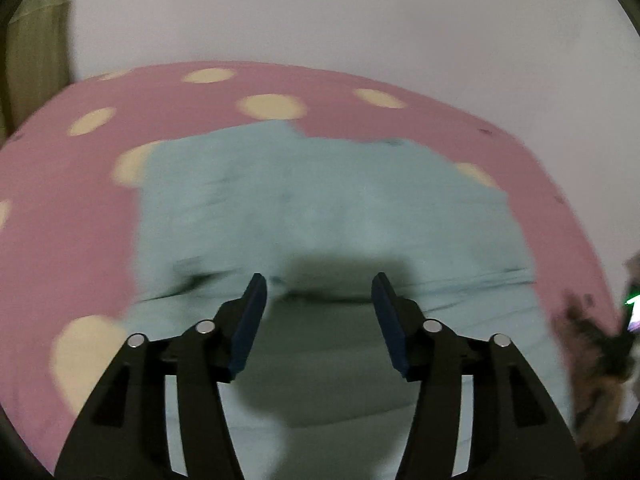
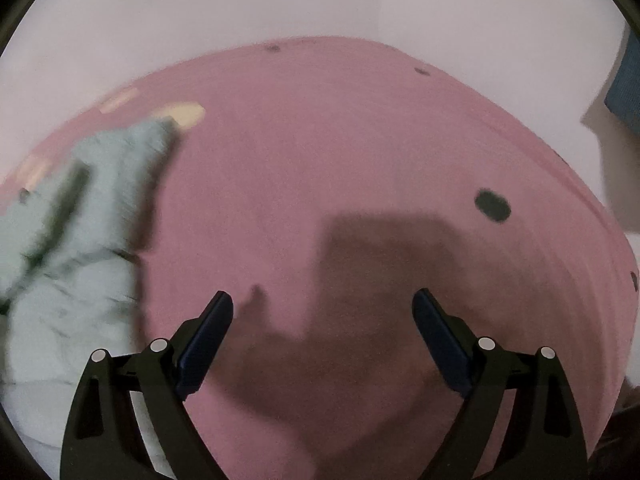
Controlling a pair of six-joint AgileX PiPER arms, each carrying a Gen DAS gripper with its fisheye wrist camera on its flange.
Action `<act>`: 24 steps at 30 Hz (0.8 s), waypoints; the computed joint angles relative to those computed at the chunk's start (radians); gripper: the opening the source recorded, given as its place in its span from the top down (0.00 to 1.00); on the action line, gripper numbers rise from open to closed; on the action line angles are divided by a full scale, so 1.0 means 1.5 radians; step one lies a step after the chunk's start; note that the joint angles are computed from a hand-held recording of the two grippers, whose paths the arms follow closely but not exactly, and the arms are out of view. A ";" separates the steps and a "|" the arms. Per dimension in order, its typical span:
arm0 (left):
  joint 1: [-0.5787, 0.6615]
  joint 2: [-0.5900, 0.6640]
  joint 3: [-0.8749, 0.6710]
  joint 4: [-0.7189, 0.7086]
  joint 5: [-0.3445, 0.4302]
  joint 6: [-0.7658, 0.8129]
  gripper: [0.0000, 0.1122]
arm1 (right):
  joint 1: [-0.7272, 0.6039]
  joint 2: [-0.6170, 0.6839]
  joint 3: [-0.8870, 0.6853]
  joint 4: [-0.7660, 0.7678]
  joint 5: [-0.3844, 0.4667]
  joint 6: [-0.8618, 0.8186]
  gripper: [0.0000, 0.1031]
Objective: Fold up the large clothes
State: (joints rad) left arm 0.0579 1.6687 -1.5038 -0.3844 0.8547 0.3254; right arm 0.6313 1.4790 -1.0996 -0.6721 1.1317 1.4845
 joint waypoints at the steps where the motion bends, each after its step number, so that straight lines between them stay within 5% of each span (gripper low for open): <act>1: 0.020 -0.004 0.015 0.014 -0.013 -0.010 0.48 | 0.007 -0.001 -0.024 0.000 -0.006 -0.007 0.13; 6: 0.118 0.030 0.013 0.026 -0.014 -0.017 0.48 | 0.003 0.073 -0.178 0.051 -0.077 -0.112 0.19; 13: 0.151 0.079 -0.042 0.013 -0.005 -0.023 0.47 | -0.057 0.254 -0.389 0.236 -0.149 -0.272 0.23; 18: 0.156 0.100 -0.071 -0.015 0.008 -0.004 0.47 | -0.072 0.344 -0.484 0.326 -0.119 -0.342 0.78; 21: 0.150 0.115 -0.092 -0.031 0.006 0.006 0.44 | -0.063 0.336 -0.480 0.283 -0.116 -0.313 0.90; 24: 0.127 0.135 -0.111 -0.005 -0.008 -0.006 0.42 | -0.066 0.327 -0.463 0.246 -0.103 -0.294 0.91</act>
State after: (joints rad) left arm 0.2485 1.8708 -1.6701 -0.3918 0.8435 0.3169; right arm 0.5317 1.9688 -1.7947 -0.3036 0.9773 1.0430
